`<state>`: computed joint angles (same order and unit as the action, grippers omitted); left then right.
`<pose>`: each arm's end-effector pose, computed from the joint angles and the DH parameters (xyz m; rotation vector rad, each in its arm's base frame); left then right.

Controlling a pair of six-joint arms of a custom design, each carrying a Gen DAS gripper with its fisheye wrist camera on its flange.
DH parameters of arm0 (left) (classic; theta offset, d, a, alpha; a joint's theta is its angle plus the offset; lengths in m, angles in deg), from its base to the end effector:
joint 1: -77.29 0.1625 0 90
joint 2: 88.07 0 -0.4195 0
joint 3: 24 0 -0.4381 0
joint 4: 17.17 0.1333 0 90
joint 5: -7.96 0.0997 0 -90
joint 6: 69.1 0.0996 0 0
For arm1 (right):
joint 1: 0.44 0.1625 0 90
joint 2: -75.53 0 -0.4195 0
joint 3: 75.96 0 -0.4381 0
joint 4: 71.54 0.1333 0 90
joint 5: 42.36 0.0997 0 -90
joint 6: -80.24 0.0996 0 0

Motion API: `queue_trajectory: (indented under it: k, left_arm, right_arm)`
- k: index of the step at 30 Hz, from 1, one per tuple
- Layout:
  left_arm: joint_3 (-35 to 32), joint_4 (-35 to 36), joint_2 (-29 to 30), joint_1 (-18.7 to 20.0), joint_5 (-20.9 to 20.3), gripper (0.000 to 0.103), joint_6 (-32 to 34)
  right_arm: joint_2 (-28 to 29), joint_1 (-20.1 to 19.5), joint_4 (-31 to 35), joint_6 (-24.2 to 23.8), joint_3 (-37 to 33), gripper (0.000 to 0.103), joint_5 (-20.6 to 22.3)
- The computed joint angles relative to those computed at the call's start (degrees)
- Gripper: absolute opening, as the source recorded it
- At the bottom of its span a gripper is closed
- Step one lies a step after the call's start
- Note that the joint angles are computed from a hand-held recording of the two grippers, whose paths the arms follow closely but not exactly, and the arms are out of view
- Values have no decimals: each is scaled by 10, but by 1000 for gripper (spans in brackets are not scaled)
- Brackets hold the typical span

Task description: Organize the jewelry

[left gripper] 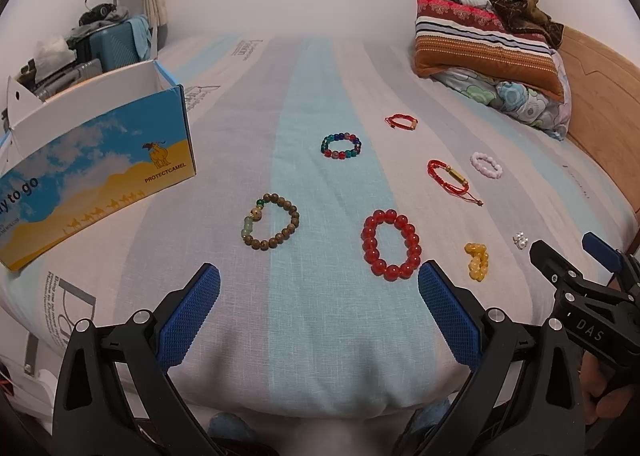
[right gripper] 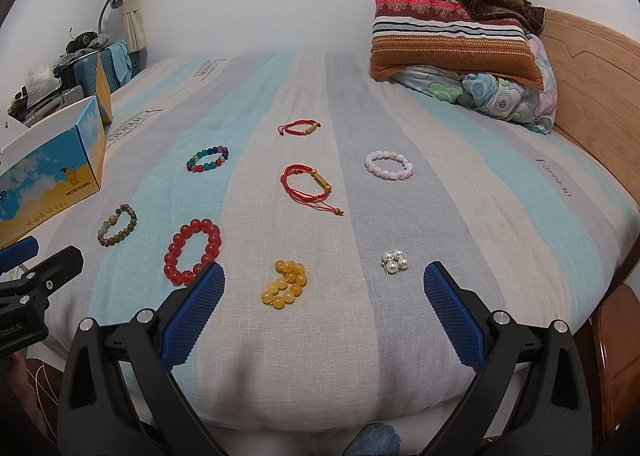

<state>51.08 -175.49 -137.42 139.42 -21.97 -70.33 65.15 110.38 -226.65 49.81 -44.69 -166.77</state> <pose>-0.1681 -0.7877 0.3215 0.0229 2.1188 -1.0801 0.4099 -0.8612 0.0925 0.7483 -2.2424 0.8887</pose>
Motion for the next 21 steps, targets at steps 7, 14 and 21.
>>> queue_trajectory:
  k: [7,14,21]
  left_arm:
    - [-1,-6,2,-1,4,98,8]
    - [3,-6,-1,-3,7,98,6]
    - [-4,-4,4,-1,11,98,9]
  right_arm:
    - [-1,0,1,1,1,96,0]
    - [-2,0,1,1,1,96,1]
    - [-1,0,1,2,1,96,1]
